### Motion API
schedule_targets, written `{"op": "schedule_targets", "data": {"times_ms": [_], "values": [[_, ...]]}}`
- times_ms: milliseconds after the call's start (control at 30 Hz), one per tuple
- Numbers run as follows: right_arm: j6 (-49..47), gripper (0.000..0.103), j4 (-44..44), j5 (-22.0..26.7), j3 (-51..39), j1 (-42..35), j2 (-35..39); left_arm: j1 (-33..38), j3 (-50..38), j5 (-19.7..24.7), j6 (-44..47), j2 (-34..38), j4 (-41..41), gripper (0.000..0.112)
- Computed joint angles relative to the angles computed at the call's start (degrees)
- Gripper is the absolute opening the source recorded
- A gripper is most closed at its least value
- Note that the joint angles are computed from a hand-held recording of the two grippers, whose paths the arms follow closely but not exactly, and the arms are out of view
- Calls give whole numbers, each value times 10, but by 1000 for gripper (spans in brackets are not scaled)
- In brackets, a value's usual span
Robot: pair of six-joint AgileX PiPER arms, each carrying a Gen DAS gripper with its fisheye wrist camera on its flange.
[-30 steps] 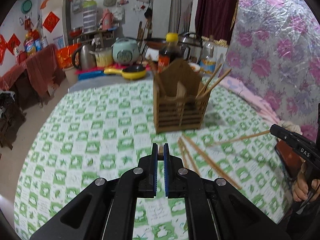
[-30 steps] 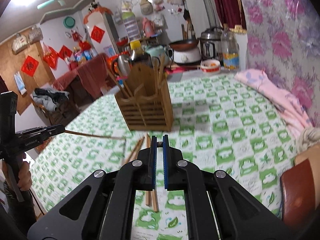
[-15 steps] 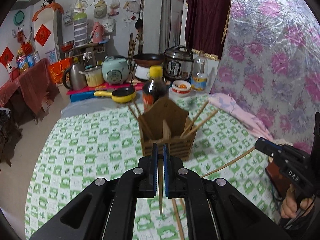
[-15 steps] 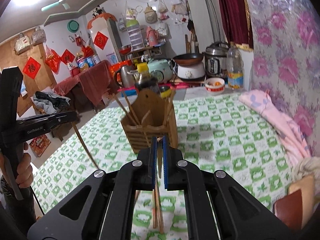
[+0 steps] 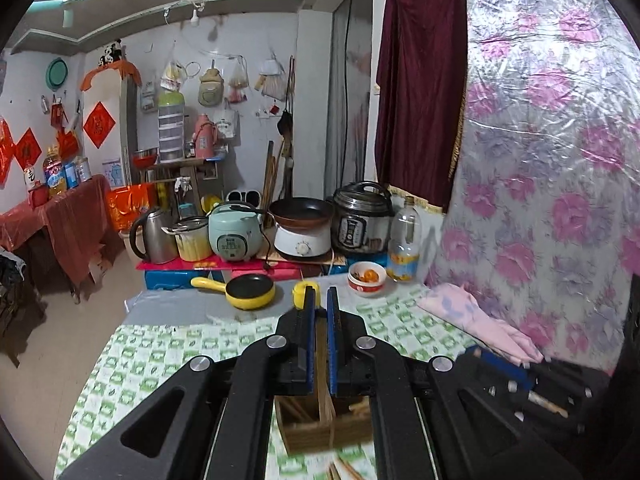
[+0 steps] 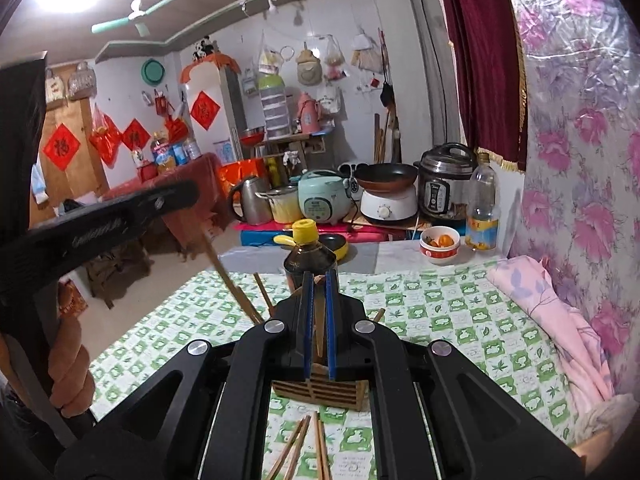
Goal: Organize utensils
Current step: 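Lift both held chopsticks and lower them into the wooden holder, then open both tools to release the chopsticks into the holder, then move both tools back over the remaining chopsticks on the cloth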
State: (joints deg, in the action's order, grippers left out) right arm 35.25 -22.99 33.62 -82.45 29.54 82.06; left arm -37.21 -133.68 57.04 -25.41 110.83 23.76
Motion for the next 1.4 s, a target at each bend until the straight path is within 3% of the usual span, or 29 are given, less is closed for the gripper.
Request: {"op": "schedule_targets", "data": {"times_ms": [100, 200, 267, 300, 333, 400, 433, 600, 733, 867, 1133, 1233, 1333, 1400], "values": [[8, 6, -5, -8, 0, -5, 24, 11, 15, -32, -24, 24, 18, 6], [-32, 6, 51, -18, -9, -28, 56, 36, 55, -64, -31, 33, -10, 6], [-114, 8, 135, -11, -23, -47, 79, 51, 91, -79, -16, 27, -42, 6], [-140, 10, 166, -7, -26, -55, 87, 54, 114, -85, -19, 20, -45, 13], [-148, 12, 185, -12, -17, -63, 86, 57, 140, -91, -22, 9, -45, 39], [-157, 12, 204, -24, 1, -68, 77, 59, 196, -115, -43, -17, -33, 77], [-162, 12, 213, -32, 18, -70, 67, 57, 233, -137, -64, -35, -14, 81], [-195, 21, 268, -66, 87, -75, 27, 60, 344, -168, -87, -96, -6, 91], [-291, 43, 399, -80, 141, -96, 0, 60, 416, -178, -125, -132, 5, 96], [-452, 59, 595, -71, 205, -132, -29, 67, 516, -208, -145, -179, -5, 97], [-623, 77, 782, -47, 354, -182, -62, 70, 699, -240, -179, -226, -3, 97], [-682, 83, 848, -47, 399, -209, -47, 96, 741, -251, -133, -219, -69, 97], [-762, 85, 937, -4, 422, -255, -3, 136, 752, -240, -57, -194, -172, 97], [-755, 85, 940, 11, 423, -271, 22, 162, 755, -239, -5, -184, -240, 97]]}}
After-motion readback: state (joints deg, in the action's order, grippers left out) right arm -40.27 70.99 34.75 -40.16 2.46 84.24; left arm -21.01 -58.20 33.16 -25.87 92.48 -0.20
